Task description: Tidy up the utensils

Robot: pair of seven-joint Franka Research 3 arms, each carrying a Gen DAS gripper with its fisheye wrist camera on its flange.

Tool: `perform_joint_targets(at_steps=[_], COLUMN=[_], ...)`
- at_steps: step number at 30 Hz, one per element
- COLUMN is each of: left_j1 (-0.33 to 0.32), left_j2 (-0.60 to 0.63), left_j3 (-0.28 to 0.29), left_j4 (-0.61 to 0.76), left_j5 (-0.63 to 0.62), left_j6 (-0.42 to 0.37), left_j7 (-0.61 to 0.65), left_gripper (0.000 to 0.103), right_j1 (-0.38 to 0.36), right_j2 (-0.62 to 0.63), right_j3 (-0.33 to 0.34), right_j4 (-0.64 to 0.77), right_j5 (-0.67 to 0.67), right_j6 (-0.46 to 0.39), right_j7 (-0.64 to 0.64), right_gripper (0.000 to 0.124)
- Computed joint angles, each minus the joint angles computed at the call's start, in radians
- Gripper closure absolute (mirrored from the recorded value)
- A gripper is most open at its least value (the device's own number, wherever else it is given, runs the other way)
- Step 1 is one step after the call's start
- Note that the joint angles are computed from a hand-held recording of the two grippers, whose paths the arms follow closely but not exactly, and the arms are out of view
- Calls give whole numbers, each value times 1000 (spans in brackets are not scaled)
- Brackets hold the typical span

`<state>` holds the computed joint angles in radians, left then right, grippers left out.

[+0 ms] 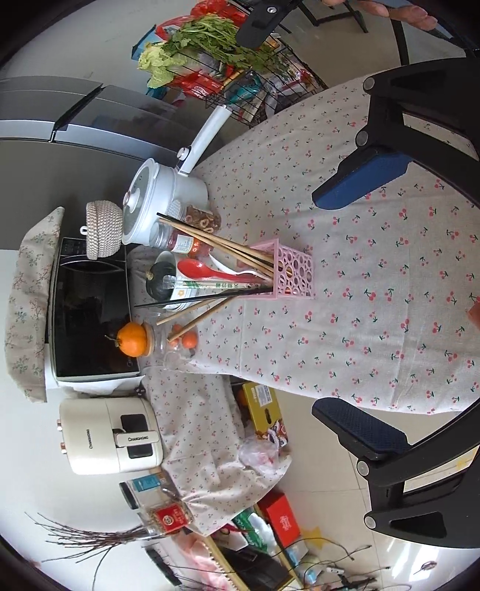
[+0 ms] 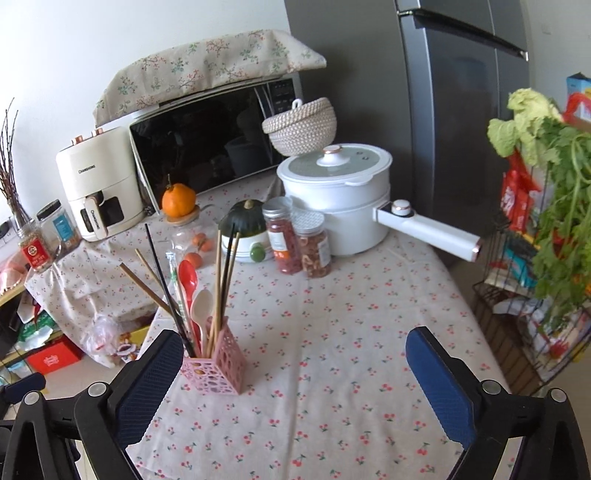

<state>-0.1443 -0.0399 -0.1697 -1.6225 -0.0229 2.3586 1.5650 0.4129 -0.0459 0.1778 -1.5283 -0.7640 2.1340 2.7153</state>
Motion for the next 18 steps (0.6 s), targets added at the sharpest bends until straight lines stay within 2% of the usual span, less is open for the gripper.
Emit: perform_joint_targets(at_steps=[4, 9, 18], left_j1=[-4, -7, -18], left_j2=[-64, -123, -174], left_j3=[3, 7, 21], left_j4=[-65, -124, -177], left_j5=[-2, 18, 47], left_j6=[15, 37, 98], left_j7=[-6, -32, -42], left_gripper=[0, 0, 0], right_j1=[6, 11, 37], right_j2=[-58, -54, -24], right_j3=[27, 62, 61], right_j4=[-52, -31, 3], right_j5=[-15, -25, -36], right_j6=[-57, -137, -153], right_j7=[19, -4, -32], right_gripper=[22, 22, 22])
